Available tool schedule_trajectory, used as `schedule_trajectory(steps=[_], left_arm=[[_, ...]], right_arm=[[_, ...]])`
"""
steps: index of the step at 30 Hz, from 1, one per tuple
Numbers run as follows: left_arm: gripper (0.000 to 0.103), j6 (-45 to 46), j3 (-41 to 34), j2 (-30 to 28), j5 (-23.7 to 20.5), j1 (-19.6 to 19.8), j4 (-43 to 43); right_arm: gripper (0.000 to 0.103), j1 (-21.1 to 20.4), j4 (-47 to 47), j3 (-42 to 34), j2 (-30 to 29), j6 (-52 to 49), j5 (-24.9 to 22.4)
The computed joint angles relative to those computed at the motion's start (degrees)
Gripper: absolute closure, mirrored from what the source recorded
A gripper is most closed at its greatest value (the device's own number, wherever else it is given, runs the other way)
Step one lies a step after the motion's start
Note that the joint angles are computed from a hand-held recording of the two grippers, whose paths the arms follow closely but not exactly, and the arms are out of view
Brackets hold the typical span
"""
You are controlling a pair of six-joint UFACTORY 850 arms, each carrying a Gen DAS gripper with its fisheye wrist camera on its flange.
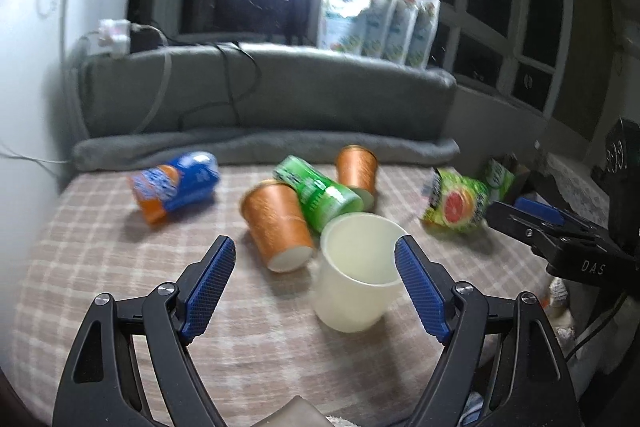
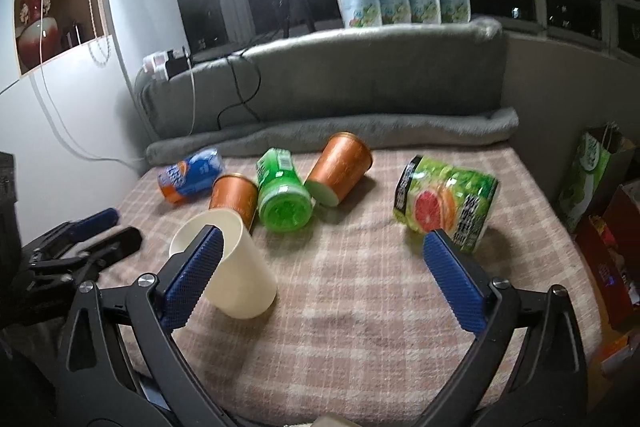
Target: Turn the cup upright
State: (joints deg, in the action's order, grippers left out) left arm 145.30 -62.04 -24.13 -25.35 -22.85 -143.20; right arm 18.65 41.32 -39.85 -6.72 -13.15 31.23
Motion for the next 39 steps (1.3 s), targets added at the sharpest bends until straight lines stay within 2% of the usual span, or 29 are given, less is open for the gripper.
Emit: schedule_trajectory(steps=[6, 9, 16, 27, 39], left_arm=[[0.021, 17.8, 3.9, 2.6, -4.6, 0.2, -20.2], [0.018, 20.8, 4.9, 3.4, -6.9, 0.6, -24.5], [0.018, 22.0, 5.5, 4.2, -8.5, 1.2, -28.3], [0.018, 24.4, 6.3, 5.0, -10.5, 1.0, -31.0], [0.018, 24.0, 6.3, 5.1, -10.2, 1.1, -30.4]], right_arm=[[0.000, 1.9, 6.4, -0.1, -0.2, -5.2, 5.3], [0.000, 2.9, 9.8, -0.3, -0.5, -7.5, 8.6], [0.000, 5.4, 16.0, -1.4, -1.5, -12.9, 16.0], [0.000, 5.8, 16.9, -2.0, -2.0, -13.2, 18.2], [0.000, 6.0, 17.2, -2.3, -2.1, -14.0, 18.7]])
